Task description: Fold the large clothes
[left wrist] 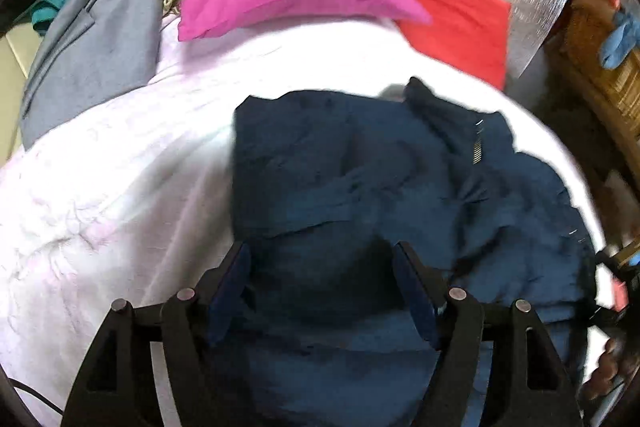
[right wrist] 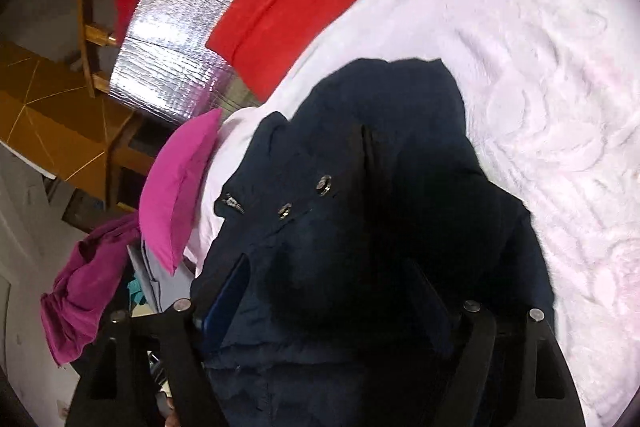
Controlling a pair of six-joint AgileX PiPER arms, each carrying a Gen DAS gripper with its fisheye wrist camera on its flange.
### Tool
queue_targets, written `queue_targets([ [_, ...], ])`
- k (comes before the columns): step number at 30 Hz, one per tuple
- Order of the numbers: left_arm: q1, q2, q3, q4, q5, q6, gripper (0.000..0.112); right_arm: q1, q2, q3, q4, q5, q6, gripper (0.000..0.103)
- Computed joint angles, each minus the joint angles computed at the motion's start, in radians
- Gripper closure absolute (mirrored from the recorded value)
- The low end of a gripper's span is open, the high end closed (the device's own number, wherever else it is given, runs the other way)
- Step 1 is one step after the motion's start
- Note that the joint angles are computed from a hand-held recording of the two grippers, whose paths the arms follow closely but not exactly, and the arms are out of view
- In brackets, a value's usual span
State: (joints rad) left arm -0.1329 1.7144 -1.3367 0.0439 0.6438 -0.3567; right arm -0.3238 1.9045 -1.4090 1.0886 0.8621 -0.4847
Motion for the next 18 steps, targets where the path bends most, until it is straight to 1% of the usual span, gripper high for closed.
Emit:
queue_targets([
  [1,-0.026,0.015,-0.018,0.048,0.025,-0.042,0.039,0.014,0.002,-0.009,-0.003,-0.007,0.002,0.03],
  [2,-0.036,0.032,-0.034,0.073,0.039,-0.056,0.039,0.044,0.009,-0.029,-0.047,-0.029,0.022,0.061],
  [3,-0.045,0.035,-0.034,0.095,0.038,-0.071,0.039,0.065,0.01,-0.047,-0.101,-0.047,0.056,0.086],
  [4,-0.048,0.031,-0.034,0.107,0.04,-0.073,0.039,0.096,-0.016,-0.038,-0.147,-0.104,0.075,0.086],
  [5,-0.048,0.013,-0.025,0.116,0.044,-0.071,0.039,0.123,-0.052,-0.02,-0.17,-0.166,0.062,0.088],
  [7,-0.051,-0.007,-0.02,0.142,0.034,-0.086,0.039,0.15,-0.121,0.009,-0.179,-0.253,0.003,0.09],
  [9,-0.046,0.022,-0.063,0.166,0.049,-0.109,0.039,0.168,-0.18,0.038,-0.145,-0.332,-0.07,0.09],
  [10,-0.046,0.036,-0.073,0.182,0.066,-0.132,0.039,0.177,-0.183,0.037,-0.178,-0.369,-0.051,0.09],
  [11,-0.035,0.064,-0.098,0.165,0.075,-0.116,0.039,0.178,-0.152,0.007,-0.25,-0.366,0.009,0.09],
  [13,-0.019,0.096,-0.114,0.112,0.081,-0.08,0.039,0.171,-0.05,-0.094,-0.402,-0.266,0.165,0.09],
  [14,-0.013,0.097,-0.121,0.086,0.091,-0.067,0.039,0.159,0.002,-0.133,-0.432,-0.213,0.21,0.087],
  [15,-0.007,0.095,-0.128,0.07,0.1,-0.057,0.039,0.142,0.04,-0.159,-0.422,-0.165,0.222,0.085],
  [16,0.001,0.087,-0.136,0.052,0.109,-0.044,0.039,0.123,0.05,-0.165,-0.379,-0.147,0.197,0.085],
  [17,0.009,0.082,-0.138,0.04,0.108,-0.035,0.039,0.113,0.051,-0.183,-0.375,-0.125,0.201,0.083],
  [18,0.021,0.061,-0.131,0.019,0.098,-0.026,0.039,0.1,0.046,-0.202,-0.379,-0.1,0.207,0.077],
])
